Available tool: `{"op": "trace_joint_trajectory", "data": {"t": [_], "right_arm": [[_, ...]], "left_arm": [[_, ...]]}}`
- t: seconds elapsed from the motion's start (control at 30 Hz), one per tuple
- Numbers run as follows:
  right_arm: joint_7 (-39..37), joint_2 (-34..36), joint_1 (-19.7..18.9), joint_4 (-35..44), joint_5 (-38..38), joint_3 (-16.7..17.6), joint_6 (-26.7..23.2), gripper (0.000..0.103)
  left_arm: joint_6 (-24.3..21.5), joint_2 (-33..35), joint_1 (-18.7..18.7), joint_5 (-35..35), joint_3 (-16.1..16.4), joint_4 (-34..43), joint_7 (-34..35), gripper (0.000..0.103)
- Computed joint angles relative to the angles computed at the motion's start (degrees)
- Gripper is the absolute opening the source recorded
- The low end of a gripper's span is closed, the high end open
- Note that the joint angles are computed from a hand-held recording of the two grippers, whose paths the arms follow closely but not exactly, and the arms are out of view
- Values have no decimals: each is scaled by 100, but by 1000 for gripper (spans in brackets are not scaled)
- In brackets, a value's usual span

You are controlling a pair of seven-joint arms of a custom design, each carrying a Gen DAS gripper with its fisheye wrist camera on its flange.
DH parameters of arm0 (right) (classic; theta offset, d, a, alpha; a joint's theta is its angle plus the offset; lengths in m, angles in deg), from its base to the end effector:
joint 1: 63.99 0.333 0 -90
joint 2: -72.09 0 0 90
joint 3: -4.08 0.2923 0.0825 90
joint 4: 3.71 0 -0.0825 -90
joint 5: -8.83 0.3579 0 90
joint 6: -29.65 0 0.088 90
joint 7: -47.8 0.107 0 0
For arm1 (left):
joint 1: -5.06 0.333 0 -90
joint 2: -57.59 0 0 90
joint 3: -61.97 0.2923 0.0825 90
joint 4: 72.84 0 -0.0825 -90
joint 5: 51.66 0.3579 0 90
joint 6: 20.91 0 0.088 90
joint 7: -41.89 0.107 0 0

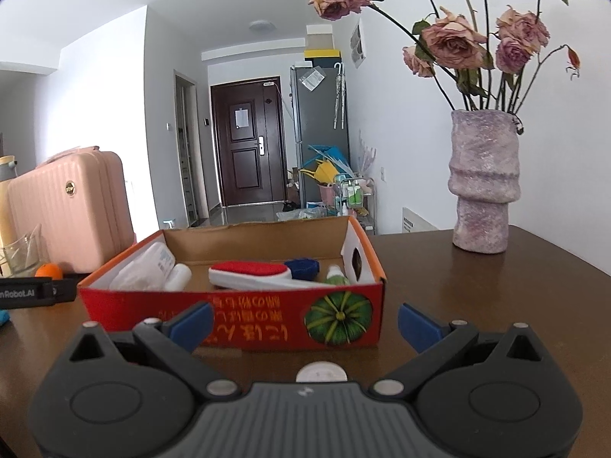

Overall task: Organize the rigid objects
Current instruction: 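Withdraw both tools from the red box back over the table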

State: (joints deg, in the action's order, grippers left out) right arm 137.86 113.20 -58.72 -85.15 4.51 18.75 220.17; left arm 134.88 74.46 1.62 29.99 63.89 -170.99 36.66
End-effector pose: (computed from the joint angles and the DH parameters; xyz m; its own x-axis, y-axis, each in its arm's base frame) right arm 0.7034 0.1989 0.4291 0.3186 -0.9422 -0.1038 -0.3673 -0.0218 -0.9299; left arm 0.6450 -0.0553 0.4602 0.4390 -0.8983 0.0200 -0.3835 -0.2075 -0.8999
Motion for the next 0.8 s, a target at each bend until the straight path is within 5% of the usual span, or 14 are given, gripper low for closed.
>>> {"op": "trace_joint_trajectory", "data": {"t": [0.33,0.8], "right_arm": [[235,-685,-401,-1153,-216,175,219,103],[197,-642,-1060,-1096,-211,646,-171,103]], "left_arm": [[90,-602,58,184,-266,-821,-121,103],[143,-318,-206,-152,-466,-486,294,103]]}}
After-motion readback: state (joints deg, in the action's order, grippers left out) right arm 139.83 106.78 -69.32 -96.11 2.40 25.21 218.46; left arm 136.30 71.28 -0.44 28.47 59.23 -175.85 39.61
